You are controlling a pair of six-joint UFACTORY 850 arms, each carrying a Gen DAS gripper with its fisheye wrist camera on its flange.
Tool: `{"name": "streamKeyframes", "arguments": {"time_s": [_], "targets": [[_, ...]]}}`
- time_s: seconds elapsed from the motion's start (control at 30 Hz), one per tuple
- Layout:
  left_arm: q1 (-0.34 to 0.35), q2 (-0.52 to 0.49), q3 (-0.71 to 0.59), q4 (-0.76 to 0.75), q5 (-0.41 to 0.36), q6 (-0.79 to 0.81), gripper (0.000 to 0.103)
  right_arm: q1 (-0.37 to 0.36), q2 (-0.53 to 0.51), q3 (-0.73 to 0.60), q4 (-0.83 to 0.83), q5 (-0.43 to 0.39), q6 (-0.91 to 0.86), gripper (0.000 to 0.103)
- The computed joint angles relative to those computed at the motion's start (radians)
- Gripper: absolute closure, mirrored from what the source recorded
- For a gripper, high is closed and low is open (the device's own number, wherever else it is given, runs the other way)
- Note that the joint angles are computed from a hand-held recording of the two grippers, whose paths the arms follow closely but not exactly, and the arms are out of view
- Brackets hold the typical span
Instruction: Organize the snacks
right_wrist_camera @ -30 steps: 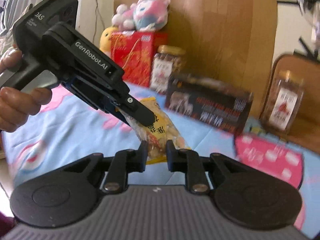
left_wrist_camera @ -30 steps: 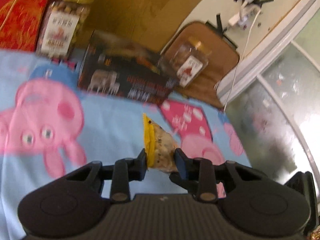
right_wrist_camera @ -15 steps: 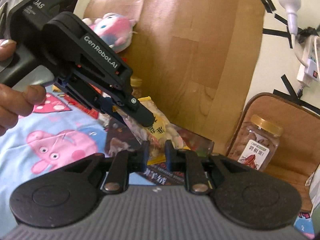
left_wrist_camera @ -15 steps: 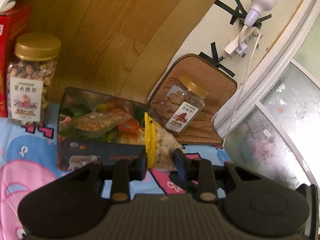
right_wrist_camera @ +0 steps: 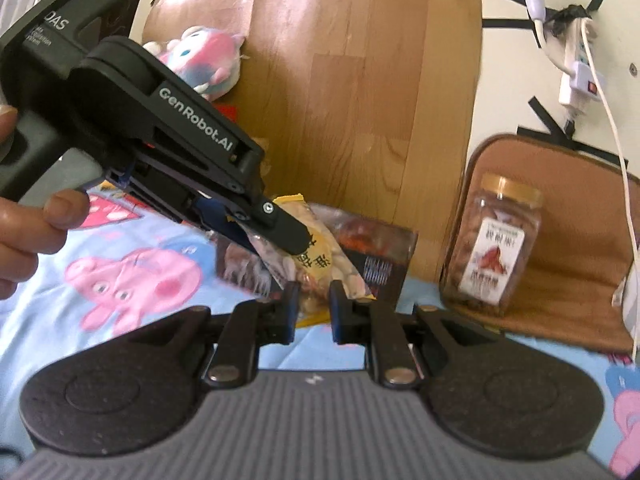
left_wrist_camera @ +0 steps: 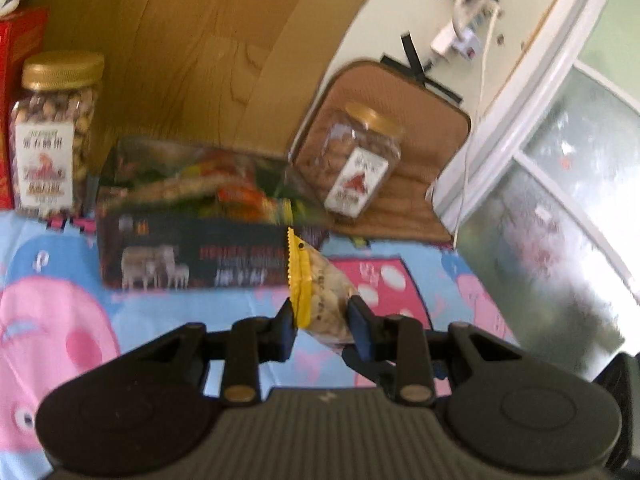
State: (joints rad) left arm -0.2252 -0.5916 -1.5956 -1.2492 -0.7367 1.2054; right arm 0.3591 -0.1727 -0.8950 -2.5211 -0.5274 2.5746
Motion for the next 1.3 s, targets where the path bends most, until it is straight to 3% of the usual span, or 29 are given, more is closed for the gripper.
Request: {"name": "streamKeyframes", "arguments": {"time_s": [0.3, 0.77, 0.87, 1.0, 1.17, 1.3], "targets": [[0.020, 0.094, 0.196, 0.028, 0.019, -0.017, 0.075, 0.058, 0.053, 0.088, 0.048, 0.087, -0.004, 0.084], [0.035, 0.129, 0.272, 0.093, 0.110, -0.052, 0.064, 0.112, 0.039, 0.092, 0.148, 0.131, -0.089, 0.082], [0.038, 0.123, 0.268, 0.098, 0.111, -0.060, 0.064, 0.113, 0.041, 0.099, 0.134, 0.122, -0.056, 0.078], [0.035, 0.138, 0.290, 0.069, 0.175, -0.016, 0.061, 0.115, 0.044, 0.107, 0.152, 0.101, -0.047, 0.058], [0.043, 0.129, 0.278, 0.079, 0.184, -0.038, 0.061, 0.080, 0.045, 0.111, 0.034, 0.160, 0.126, 0.057], [0.042, 0.126, 0.273, 0.088, 0.195, -0.040, 0.060, 0.078, 0.044, 0.116, -0.016, 0.154, 0.180, 0.055]]}}
